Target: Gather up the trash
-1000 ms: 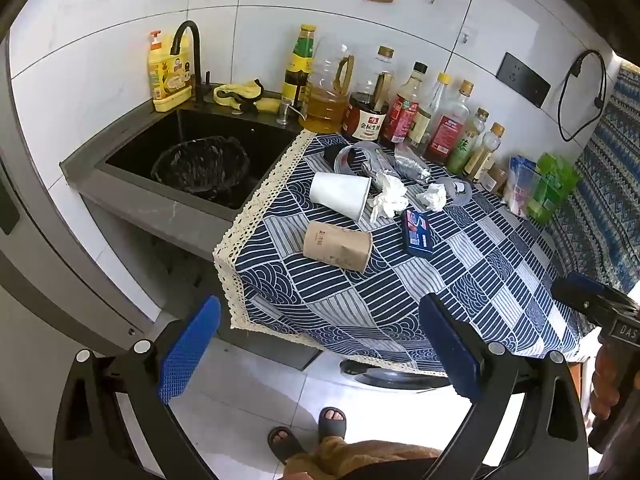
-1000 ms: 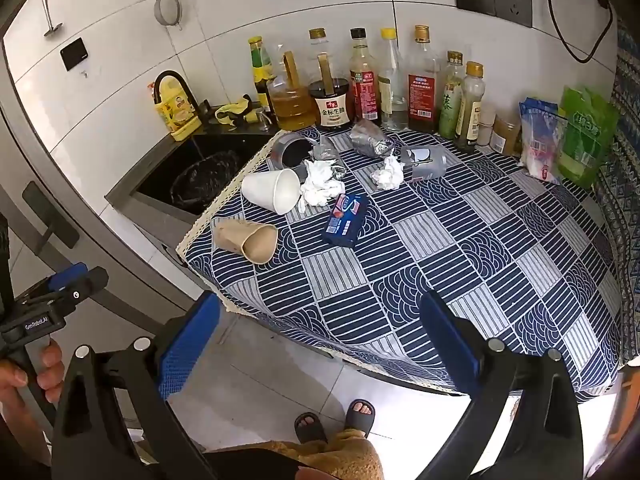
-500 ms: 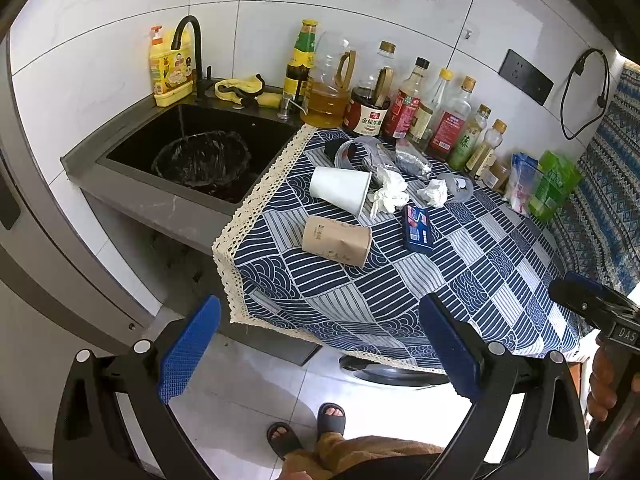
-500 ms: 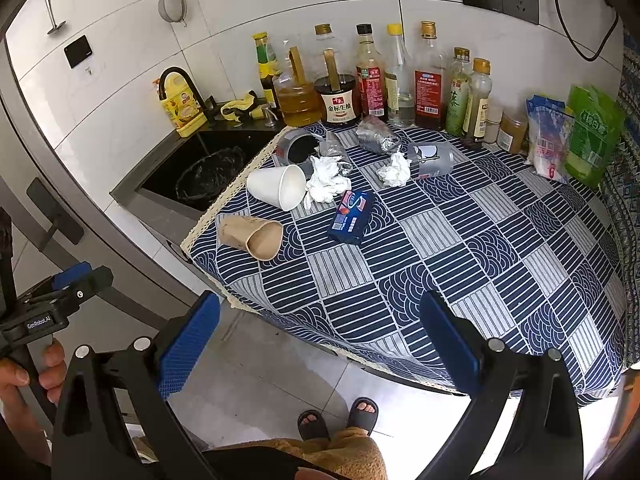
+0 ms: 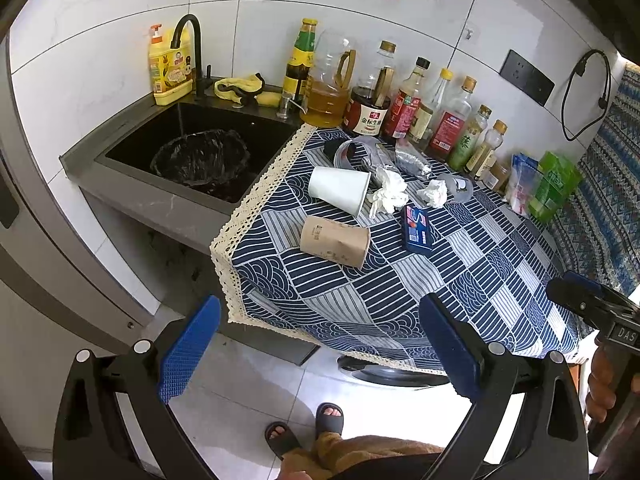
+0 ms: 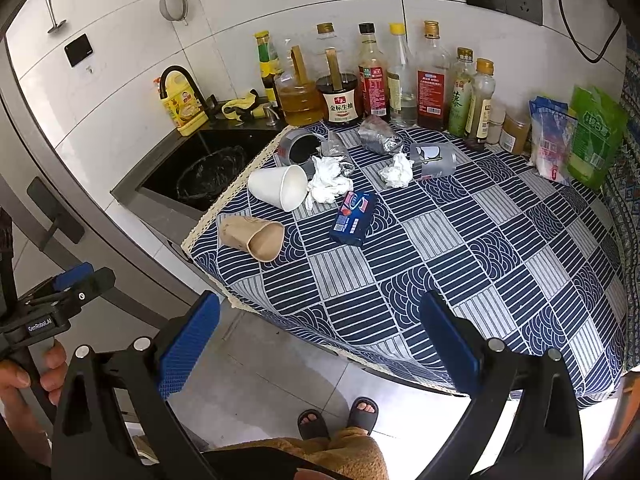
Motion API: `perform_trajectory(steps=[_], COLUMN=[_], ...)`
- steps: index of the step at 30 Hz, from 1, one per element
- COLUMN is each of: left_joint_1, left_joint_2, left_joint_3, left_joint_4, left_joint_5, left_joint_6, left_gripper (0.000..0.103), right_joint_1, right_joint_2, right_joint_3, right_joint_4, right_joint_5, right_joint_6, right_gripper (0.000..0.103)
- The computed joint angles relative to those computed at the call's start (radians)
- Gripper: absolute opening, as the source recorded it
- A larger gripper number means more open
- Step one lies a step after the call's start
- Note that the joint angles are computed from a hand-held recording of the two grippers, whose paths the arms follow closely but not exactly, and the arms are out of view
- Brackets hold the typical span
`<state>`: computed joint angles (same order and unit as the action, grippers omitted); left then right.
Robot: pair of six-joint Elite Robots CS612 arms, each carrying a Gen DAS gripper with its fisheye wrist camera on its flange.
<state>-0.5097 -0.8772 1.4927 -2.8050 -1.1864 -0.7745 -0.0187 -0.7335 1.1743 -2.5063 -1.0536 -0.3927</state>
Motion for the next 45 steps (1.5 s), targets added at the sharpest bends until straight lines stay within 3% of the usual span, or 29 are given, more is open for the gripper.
perform_trajectory(steps=[26,42,45], left_joint_1=[0.006,-0.006,-0.005], left_joint_2=[0.025,0.069,0.088], left_joint_3=[-0.069,-0.162,-0.193], left_joint_4=[0.085,0.202,0.220], left_joint_5=[-0.013,0.030,0.010], left_joint_6=[-0.017,-0.065,-0.077], left_gripper=[0.096,0.096,0.096], right_joint_1=[0.000,-0.018,-0.026], right_joint_2=[0.041,0.122,0.141], right_joint_3=[-0.073,-0.212,-0.243], right_joint_4=[0.063,0.211,0.244], right_joint_5=[0.016,0.060,0.075], right_joint_6=[-0.028,-0.090,-0.107], right_gripper=[0.099,0.099,0.099])
